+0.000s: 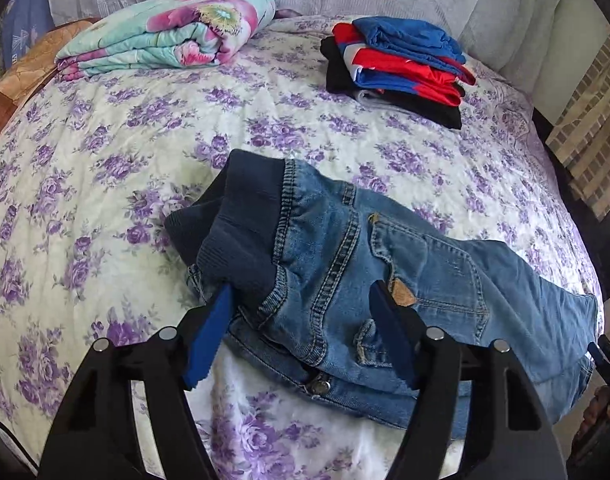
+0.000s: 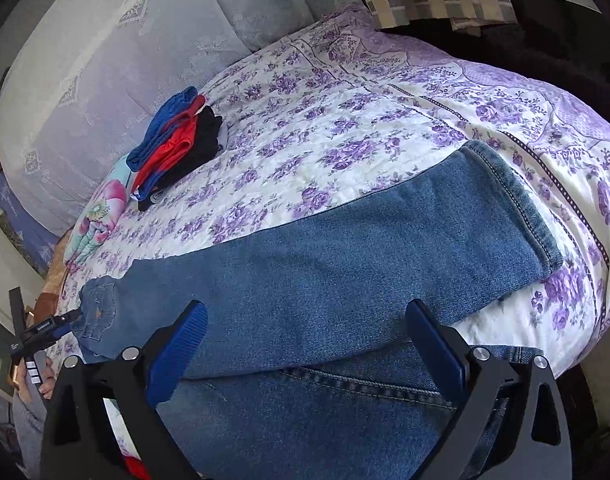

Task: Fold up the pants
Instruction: 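Grasp the dark ribbed waistband of the blue jeans with the left tool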

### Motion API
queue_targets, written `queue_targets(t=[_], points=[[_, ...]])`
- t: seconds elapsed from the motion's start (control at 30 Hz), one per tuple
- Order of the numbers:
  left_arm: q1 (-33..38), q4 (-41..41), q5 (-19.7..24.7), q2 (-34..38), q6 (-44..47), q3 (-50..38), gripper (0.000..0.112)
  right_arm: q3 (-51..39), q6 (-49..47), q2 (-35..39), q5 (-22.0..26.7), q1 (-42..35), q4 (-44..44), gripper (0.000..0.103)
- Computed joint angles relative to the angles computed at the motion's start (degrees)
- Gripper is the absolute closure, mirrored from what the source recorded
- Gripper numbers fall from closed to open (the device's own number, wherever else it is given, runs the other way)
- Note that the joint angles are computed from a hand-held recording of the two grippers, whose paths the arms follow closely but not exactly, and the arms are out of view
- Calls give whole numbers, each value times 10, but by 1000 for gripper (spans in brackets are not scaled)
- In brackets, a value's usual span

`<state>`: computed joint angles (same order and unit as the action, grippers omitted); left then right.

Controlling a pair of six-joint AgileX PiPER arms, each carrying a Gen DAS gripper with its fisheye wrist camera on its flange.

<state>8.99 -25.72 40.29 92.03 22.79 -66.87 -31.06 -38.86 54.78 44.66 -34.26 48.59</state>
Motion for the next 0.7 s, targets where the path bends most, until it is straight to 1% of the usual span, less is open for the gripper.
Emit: queue_targets(t=[0.03, 0.1, 0.2, 0.23, 0.33, 0.4, 0.43, 0.47, 0.5, 0.57, 0.6, 0.7], points=[[5, -2, 9, 6, 6, -4, 44, 0, -3, -5, 8, -7, 4, 3], [23, -33, 23, 11, 41, -3, 43, 1, -9, -14, 14, -19, 8, 3], [48, -97, 54, 35, 89, -18, 35, -3, -17, -6, 24, -29, 12, 3], [52, -107, 58, 44, 90, -23, 33, -5, -21, -1, 32, -36, 16, 3], [58, -122, 56, 53, 97, -19, 32, -3, -44, 4, 74, -77, 35, 3], [68, -148, 61, 50, 117, -15, 34, 0, -51, 0, 82, -99, 38, 3], [68, -146, 62, 51, 108, -20, 43, -1, -52, 5, 82, -105, 41, 3], [68, -147, 71, 57, 98, -32, 61, -3, -56, 15, 86, -114, 47, 3], [67, -146, 77, 64, 83, -45, 67, -4, -57, 24, 91, -120, 55, 3], [64, -140, 79, 74, 60, -65, 83, -6, -61, 40, 105, -131, 67, 3], [64, -141, 76, 76, 51, -69, 88, -6, -63, 42, 109, -134, 69, 3], [90, -211, 88, 67, 85, -59, 90, -8, -59, 40, 114, -139, 53, 3]])
